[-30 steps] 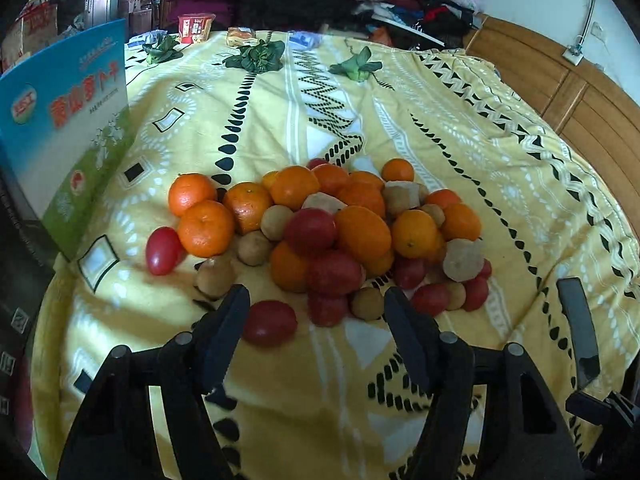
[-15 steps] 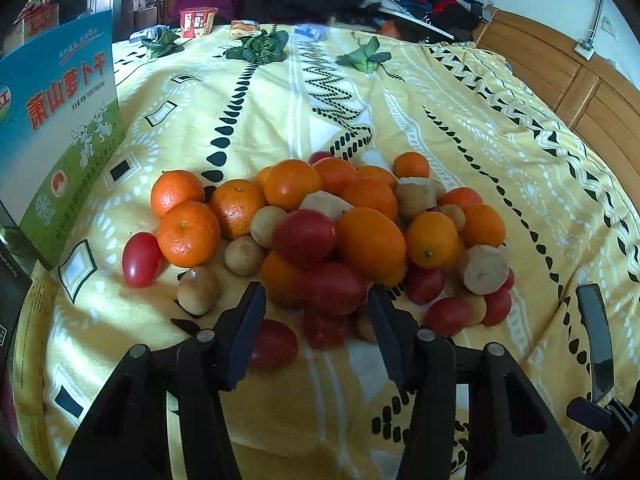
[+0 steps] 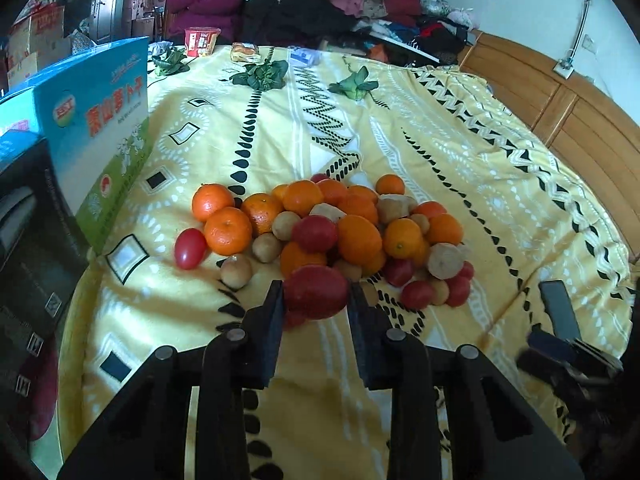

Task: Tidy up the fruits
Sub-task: 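Grasp a red tomato with the left tool while the right tool grasps a beige cube, then carry the tomato and beige cube with both tools to the steel bowl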

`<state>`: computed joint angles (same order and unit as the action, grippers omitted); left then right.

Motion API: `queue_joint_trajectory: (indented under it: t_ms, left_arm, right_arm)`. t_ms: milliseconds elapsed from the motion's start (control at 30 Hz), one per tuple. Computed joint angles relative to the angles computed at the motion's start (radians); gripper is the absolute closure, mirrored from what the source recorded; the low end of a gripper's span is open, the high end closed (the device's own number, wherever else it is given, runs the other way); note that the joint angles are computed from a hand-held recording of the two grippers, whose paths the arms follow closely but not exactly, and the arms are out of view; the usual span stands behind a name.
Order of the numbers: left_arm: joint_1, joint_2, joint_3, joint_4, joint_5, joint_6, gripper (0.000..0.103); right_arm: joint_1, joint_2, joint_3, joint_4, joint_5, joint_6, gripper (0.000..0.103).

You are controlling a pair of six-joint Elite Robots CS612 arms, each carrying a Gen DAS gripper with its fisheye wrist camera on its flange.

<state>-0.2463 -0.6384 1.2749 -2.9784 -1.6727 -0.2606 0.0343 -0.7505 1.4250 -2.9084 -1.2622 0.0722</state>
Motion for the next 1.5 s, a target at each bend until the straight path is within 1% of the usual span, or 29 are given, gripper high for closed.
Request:
queue_joint_trajectory:
  t_ms: [67, 133, 200, 367, 433, 500, 600, 667, 700, 733, 767, 833, 1100, 1300, 1500]
  left_arm:
    - [0.003, -0.007, 0.011, -0.007, -0.004, -0.01, 0.072]
    - [0.005, -0.008, 0.012, -0.008, -0.008, -0.013, 0.072]
    - [0.007, -0.006, 0.008, -0.001, -0.011, -0.016, 0.072]
    - [0.007, -0.003, 0.007, -0.001, -0.025, -0.015, 0.072]
    - [0.008, -0.002, 0.007, -0.004, -0.033, -0.017, 0.072]
    - [0.008, -0.001, 0.005, -0.004, -0.04, -0.018, 0.072]
    - [0.008, 0.0, 0.005, -0.008, -0.044, -0.019, 0.072]
    - [0.008, -0.001, 0.007, -0.01, -0.047, -0.017, 0.072]
    - [0.007, -0.002, 0.009, -0.013, -0.045, -0.016, 0.072]
    - [0.007, -0.004, 0.012, -0.016, -0.044, -0.018, 0.072]
    - [0.007, -0.006, 0.014, -0.019, -0.043, -0.018, 0.072]
    - [0.006, -0.012, 0.02, -0.024, -0.04, -0.015, 0.072]
    - [0.004, -0.057, 0.071, -0.082, -0.018, -0.002, 0.072]
    - [0.011, -0.098, 0.116, -0.127, 0.005, -0.011, 0.072]
    - [0.032, -0.147, 0.174, -0.198, 0.046, -0.035, 0.072]
  right_arm:
    - [-0.002, 0.017, -0.033, 0.022, 0.002, -0.007, 0.051]
    - [-0.004, 0.035, -0.067, 0.047, 0.01, 0.001, 0.053]
    - [-0.003, 0.055, -0.103, 0.052, 0.021, 0.001, 0.053]
    - [0.013, 0.107, -0.201, 0.089, 0.01, -0.052, 0.053]
    - [0.02, 0.125, -0.239, 0.119, -0.005, -0.087, 0.053]
    - [0.028, 0.143, -0.272, 0.149, -0.034, -0.114, 0.053]
    - [0.033, 0.161, -0.301, 0.182, -0.059, -0.124, 0.053]
    - [0.036, 0.165, -0.305, 0.176, -0.071, -0.13, 0.053]
    - [0.038, 0.165, -0.305, 0.172, -0.081, -0.136, 0.054]
    - [0.039, 0.163, -0.301, 0.163, -0.084, -0.138, 0.066]
    - [0.04, 0.159, -0.295, 0.155, -0.084, -0.14, 0.072]
    - [0.039, 0.148, -0.278, 0.13, -0.075, -0.136, 0.077]
    - [0.033, 0.077, -0.174, 0.023, 0.01, -0.108, 0.078]
    - [0.04, 0.035, -0.123, -0.037, 0.022, -0.102, 0.079]
    - [0.062, 0.013, -0.121, -0.075, 0.036, -0.13, 0.079]
